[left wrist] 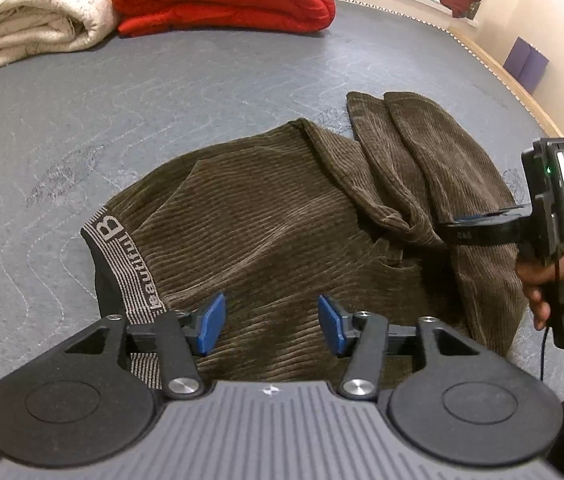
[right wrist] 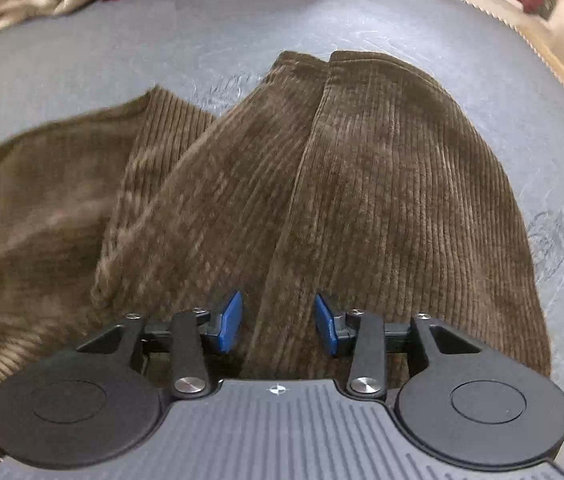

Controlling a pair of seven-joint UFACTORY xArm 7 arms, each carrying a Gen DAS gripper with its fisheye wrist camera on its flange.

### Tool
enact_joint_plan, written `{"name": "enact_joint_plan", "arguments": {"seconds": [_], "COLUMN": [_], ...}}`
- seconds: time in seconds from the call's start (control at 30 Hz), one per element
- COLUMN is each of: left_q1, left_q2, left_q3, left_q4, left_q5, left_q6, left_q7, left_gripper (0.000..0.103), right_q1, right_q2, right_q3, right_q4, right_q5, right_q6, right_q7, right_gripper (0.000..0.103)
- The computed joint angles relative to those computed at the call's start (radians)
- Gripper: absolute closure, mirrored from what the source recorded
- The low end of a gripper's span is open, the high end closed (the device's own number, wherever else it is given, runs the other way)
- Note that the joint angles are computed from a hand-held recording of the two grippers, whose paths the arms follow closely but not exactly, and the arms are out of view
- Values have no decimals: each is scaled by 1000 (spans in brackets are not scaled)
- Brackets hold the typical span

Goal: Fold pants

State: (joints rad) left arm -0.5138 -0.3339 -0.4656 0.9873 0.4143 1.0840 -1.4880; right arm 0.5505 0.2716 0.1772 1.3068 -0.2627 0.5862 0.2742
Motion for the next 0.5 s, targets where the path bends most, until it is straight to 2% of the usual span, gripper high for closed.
{"name": "enact_joint_plan", "arguments": {"seconds": [0.03,0.13,0.33,0.5], "left_q1": [0,-8,-27,-47], "left_q2": [4,15,40,74], "left_q3": [-3,-10,-18,-19], "left_q4": [5,15,41,72], "left_q5": [2,2,15,45], "left_q6": [7,23,45,50], "left_q7": [-1,-7,-18,-14], "left_gripper": [44,44,44,44], "right_q1": [-1,-33,-142,-239], "right_q2": [-5,-57,-222,-374], "right_q3": [-1,6,-1,-68], "right_q4": [-7,-64,-233,-380], "right_q5": [-4,47,201,409], "right_q6": [4,-46,-144,-104], "right_q7": [-6,-25,-166,-366], "right_gripper": [89,95,97,98]}}
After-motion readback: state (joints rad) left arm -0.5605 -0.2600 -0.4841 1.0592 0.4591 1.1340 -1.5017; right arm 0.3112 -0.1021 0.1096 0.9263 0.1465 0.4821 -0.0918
